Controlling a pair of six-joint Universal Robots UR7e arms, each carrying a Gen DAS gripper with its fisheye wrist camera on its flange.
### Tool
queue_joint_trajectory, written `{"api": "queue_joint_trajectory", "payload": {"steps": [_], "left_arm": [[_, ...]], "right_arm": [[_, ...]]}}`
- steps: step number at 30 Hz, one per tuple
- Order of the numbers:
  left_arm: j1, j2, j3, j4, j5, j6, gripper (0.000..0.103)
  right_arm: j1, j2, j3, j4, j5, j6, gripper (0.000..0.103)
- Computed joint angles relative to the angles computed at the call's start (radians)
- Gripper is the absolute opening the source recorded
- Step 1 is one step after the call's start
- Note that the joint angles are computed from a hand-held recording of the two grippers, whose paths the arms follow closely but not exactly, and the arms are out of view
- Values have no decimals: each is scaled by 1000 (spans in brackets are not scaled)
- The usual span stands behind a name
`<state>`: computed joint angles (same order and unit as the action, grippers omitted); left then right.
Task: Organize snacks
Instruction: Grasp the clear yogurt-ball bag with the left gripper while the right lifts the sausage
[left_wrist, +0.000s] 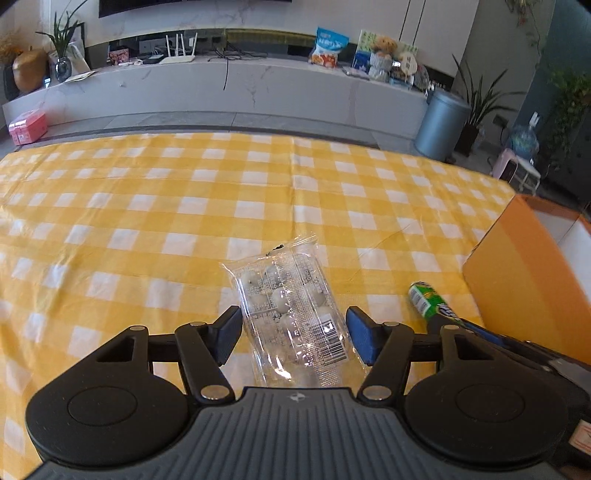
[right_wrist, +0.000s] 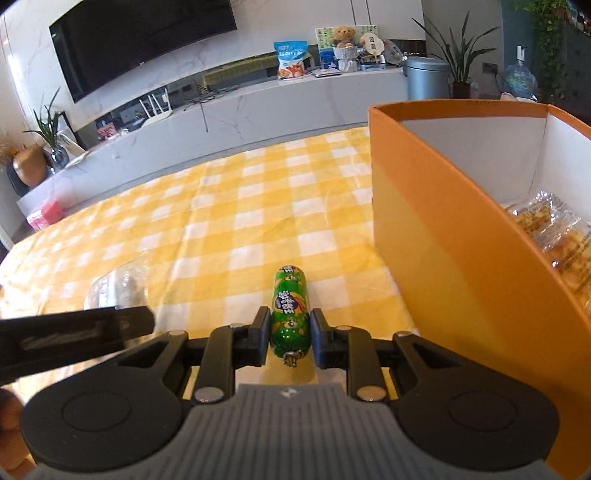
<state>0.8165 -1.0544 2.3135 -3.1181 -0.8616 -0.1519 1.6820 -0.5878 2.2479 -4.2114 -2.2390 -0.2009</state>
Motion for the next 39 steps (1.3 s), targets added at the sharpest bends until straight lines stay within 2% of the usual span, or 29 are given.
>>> {"api": "queue_joint_trajectory", "payload": {"steps": [5,10,14,15,16,18,20,24,25,27,29,31,33,34,37,39], "left_arm": [[-52,-58,59,-10,28,-22,71],[-81,-129,101,10,-10,-68,71],[-114,-169,143,2,-15,-110,71],[-122,-182,155,-2,-17,-119,69],[-131,-193,165,-5,-15,-126,56],[-143,-206,168,-9,-21,-125,52],[-145,-211,174,-49,-49,-95,52],[-138,-181,152,1,-15,-130,52],[-135,-174,151,30,-14,-138,60],[-124,-151,137,87,-27,-136,69],[-124,-106,128,91,-11,-143,70],[-121,-57,107,68,-15,-79,82],[-105,-13,81,37,-57,49,87],[-97,6,69,25,-81,115,87],[-108,81,64,-85,-79,245,90],[-96,116,42,-99,-105,325,92]], "right_arm": [[25,4,5,-32,-2,-48,21],[45,5,18,-69,6,-92,21],[63,-5,33,-86,7,-102,21],[69,-12,41,-85,10,-107,21],[75,-16,48,-91,13,-117,21],[90,-26,63,-110,14,-130,21],[103,-43,84,-131,19,-136,21],[118,-86,125,-181,32,-141,21],[117,-93,134,-198,35,-142,21],[115,-104,150,-218,38,-145,21],[112,-113,162,-228,37,-142,21],[111,-116,168,-239,41,-139,21],[108,-122,174,-238,45,-128,21],[104,-129,179,-235,52,-123,21],[96,-138,191,-241,67,-120,21],[94,-143,192,-242,69,-110,21]]}}
